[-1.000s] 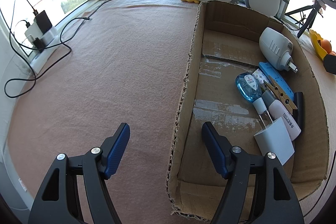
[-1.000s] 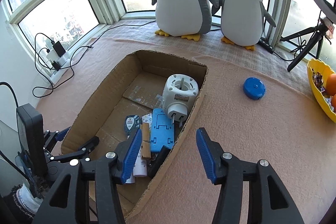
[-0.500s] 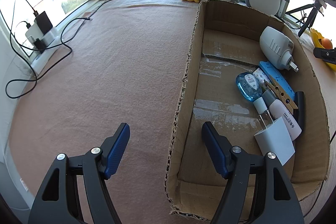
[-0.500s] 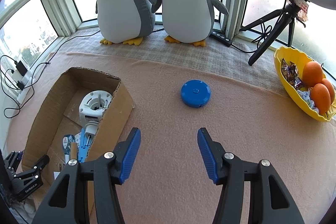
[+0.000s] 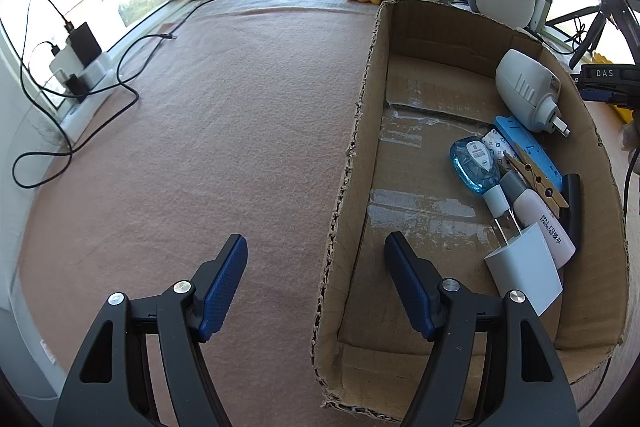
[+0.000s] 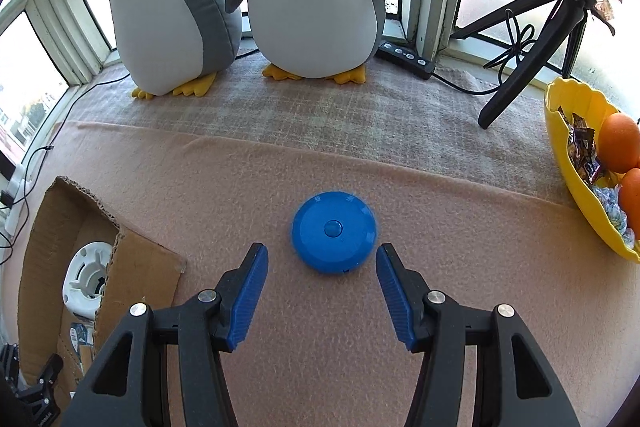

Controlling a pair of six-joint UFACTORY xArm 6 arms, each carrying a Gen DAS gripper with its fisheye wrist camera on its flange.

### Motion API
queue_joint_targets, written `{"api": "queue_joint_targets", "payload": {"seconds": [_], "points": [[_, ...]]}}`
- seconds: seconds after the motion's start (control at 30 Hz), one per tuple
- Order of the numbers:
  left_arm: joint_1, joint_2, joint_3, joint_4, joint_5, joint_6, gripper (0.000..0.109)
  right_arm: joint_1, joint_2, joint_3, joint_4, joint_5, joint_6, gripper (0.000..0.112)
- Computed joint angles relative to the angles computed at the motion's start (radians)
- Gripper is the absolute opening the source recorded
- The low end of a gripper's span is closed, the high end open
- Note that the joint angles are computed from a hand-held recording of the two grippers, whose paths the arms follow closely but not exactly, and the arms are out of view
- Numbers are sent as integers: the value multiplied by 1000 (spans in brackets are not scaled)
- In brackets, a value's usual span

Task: Organize rigid objects
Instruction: 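Move the right tool to the blue round tape measure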

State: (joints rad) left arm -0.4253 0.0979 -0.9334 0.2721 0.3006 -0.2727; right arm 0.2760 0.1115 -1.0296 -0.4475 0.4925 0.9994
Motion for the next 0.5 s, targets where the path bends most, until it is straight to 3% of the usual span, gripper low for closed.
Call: {"api": "queue_joint_targets", "payload": {"seconds": [0.4,0.5], "points": [[0,1,-3,-2,3,1,72,-5,83,-83,1,53,-39,52],[0,1,-3,-3,3,2,72,-2,85,-90,-6,67,-40,46]]}}
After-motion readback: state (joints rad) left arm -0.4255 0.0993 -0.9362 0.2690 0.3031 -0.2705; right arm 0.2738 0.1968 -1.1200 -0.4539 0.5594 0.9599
